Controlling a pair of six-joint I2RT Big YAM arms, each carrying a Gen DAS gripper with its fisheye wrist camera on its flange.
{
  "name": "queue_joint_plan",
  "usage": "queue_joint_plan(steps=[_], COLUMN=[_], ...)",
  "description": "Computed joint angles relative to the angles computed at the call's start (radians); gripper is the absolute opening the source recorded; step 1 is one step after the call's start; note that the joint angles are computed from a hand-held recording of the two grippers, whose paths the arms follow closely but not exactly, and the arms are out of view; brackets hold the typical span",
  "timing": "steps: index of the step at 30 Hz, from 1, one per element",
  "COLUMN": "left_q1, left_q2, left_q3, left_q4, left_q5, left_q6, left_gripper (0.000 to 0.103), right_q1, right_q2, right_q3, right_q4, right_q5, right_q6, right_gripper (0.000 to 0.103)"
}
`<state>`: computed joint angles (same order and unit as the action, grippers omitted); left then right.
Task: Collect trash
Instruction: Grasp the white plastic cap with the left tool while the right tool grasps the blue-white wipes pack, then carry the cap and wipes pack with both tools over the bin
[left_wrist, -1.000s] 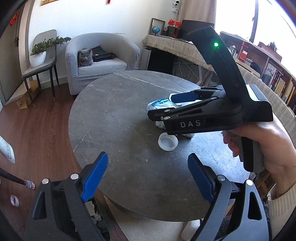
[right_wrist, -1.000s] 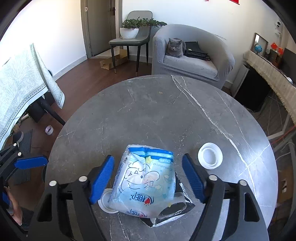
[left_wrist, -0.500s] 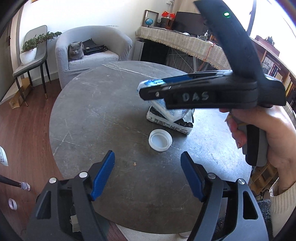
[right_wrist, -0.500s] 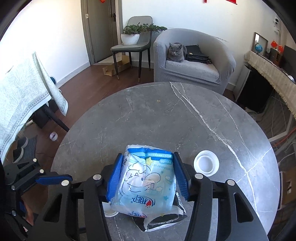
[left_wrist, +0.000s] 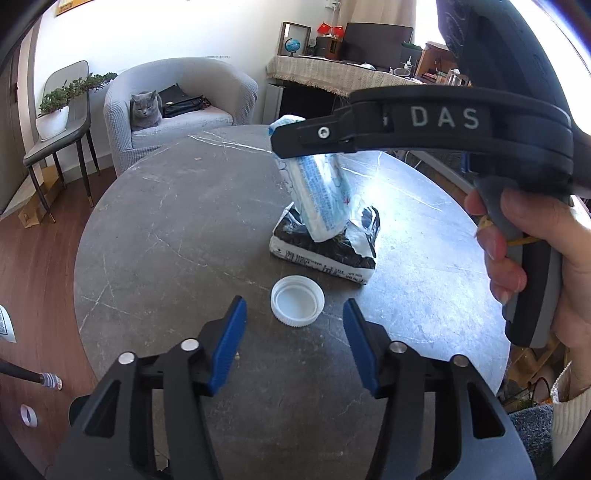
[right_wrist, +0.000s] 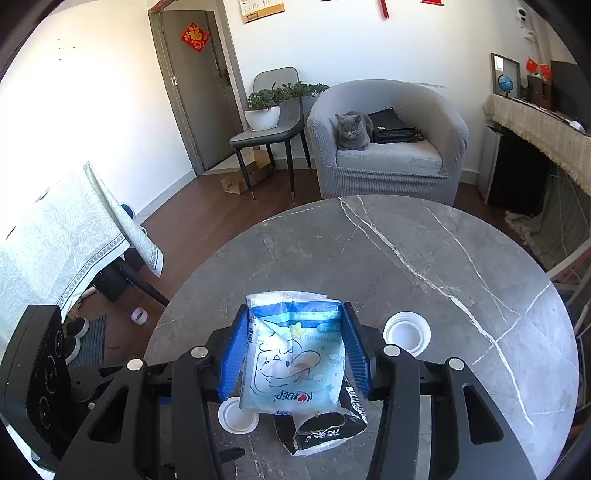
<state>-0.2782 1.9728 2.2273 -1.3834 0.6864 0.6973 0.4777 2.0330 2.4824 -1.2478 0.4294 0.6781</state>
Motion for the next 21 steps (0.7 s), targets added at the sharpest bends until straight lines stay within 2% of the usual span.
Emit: queue_joint_plan(steps=[5,7,11,18,21], left_q1=[-0.012,-0.014,-0.016,-0.022,-0.022], left_q2=[-0.009,0.001,0.020,0.018,0.021], left_q3=[-0.022,-0.006,0.023,0.016,0.018], left_q4=[0.052,0.039,0.019,0.030,0.040], left_q5=[-0.023,-0.015,0.003,0.007,0.005], left_q6=[-0.011,-0.021,-0.044,-0.061,-0.075], left_gripper=[0.043,0.043,0.035,0.033,0.033], right_q1=[-0.005,-0.007,-0.013,-0.023,-0.022], right_q2=[-0.041,-0.075,-0.149,-0.235,-0.246], right_q3=[-0.074,-0.132,-0.256,-0.396,-0.408], right_q4=[0.058,0.107,0.224,0.377,0.393], right_q5=[-0.017,-0.025,-0.046,-0.091,-0.093], right_q6=[0.010,0.016,0.030,0.052,0.052], right_gripper=[0.045,0.045,0.045,0.045,0.045])
